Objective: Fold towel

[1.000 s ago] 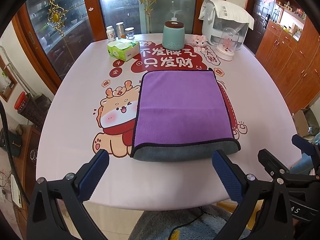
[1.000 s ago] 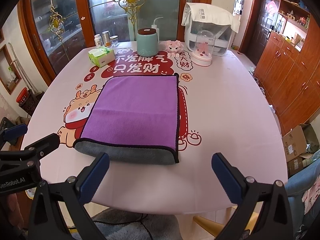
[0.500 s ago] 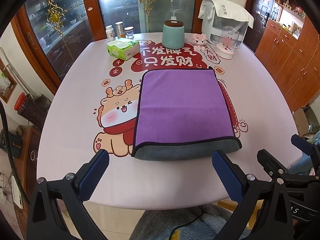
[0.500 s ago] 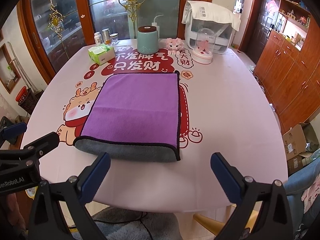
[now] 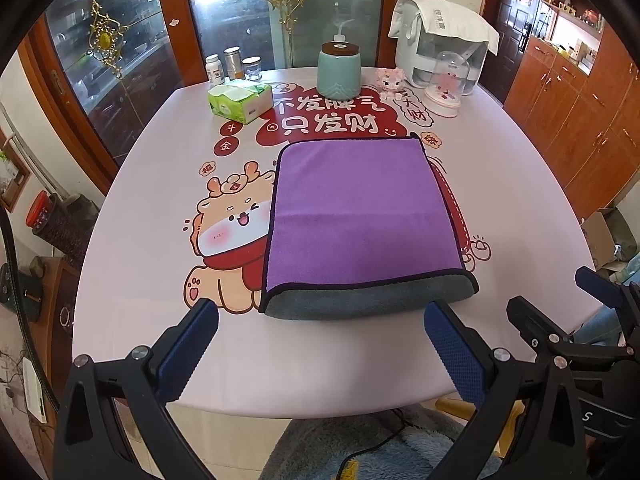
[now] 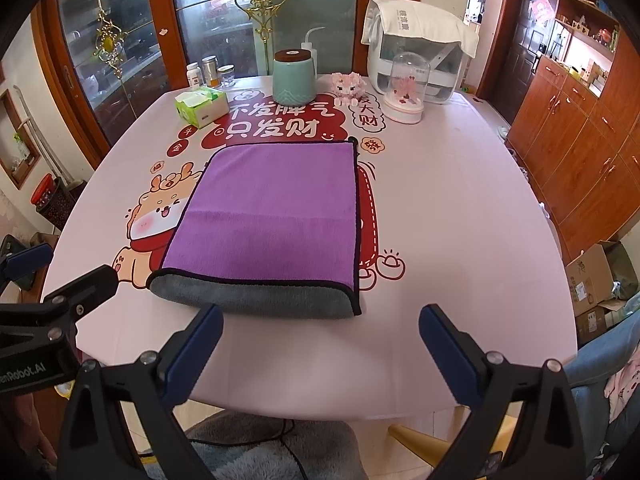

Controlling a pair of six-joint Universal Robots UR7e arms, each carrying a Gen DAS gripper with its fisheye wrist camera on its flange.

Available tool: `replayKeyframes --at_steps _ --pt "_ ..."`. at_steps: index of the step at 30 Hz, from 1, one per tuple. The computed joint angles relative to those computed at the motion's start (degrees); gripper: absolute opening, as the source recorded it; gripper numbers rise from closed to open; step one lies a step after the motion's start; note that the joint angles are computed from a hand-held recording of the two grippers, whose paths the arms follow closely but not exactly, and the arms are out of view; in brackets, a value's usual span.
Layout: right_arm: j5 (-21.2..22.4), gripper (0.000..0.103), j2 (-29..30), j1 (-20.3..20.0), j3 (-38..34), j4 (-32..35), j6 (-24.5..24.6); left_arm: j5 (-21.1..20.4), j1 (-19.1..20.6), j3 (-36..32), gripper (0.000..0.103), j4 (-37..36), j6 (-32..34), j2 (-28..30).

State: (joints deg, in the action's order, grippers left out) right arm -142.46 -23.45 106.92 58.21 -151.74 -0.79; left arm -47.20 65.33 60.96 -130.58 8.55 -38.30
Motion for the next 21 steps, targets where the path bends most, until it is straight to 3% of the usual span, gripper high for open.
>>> replayKeyframes --at_steps 21 --pt "0.25 0.099 -0.32 -0.11 0.7 -0.3 0.12 0.01 -0.14 0.17 0.102 1.38 -1.0 -0.01"
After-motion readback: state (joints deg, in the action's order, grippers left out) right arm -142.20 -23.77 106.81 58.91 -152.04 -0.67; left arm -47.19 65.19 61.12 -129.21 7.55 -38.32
